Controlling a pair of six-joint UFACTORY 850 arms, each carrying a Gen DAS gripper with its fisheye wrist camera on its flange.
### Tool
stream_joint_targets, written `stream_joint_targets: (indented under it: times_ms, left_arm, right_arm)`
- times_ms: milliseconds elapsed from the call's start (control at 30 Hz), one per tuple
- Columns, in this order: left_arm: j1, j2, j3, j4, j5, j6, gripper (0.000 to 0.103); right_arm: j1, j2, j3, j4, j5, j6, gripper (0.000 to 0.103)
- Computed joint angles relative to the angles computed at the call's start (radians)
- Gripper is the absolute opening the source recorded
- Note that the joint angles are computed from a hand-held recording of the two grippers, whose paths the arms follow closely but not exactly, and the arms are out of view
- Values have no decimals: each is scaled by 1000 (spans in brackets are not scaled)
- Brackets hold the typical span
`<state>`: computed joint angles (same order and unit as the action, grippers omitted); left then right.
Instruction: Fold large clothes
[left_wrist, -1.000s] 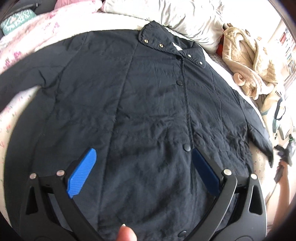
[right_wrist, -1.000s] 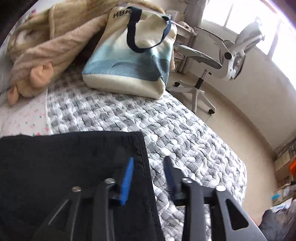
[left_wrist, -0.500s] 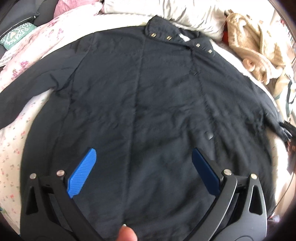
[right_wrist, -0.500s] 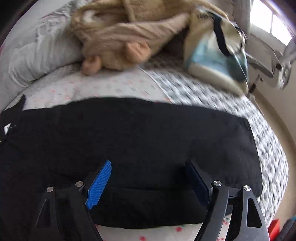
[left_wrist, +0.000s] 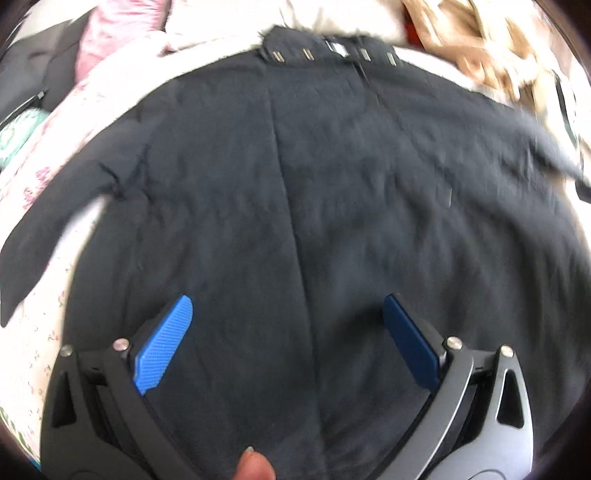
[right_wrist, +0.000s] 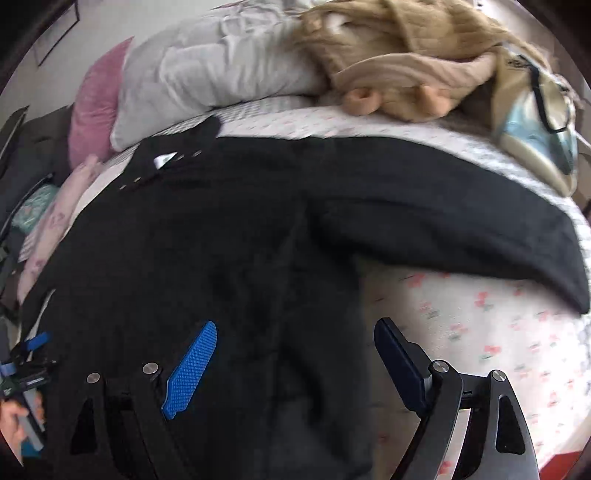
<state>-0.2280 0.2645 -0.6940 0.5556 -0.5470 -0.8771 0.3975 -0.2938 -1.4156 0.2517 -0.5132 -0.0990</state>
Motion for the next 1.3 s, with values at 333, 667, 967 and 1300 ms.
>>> stream_joint_targets:
  times_ms: [333,667,967,1300]
  left_arm:
    - [70,193,124,-390,-68,517,103]
    - [158,202,43,-398,-221,394,102]
    - [531,248,50,-564,-125,330,102]
    - [883,138,54,-714,50,334,102]
  right_arm:
    - [23,176,369,-191,170,35,91]
    - [50,229,280,-3,44,-34,92]
    - [111,73,11,-18,-22,34,99]
    - [91,-47,-91,273,-121,-202,99]
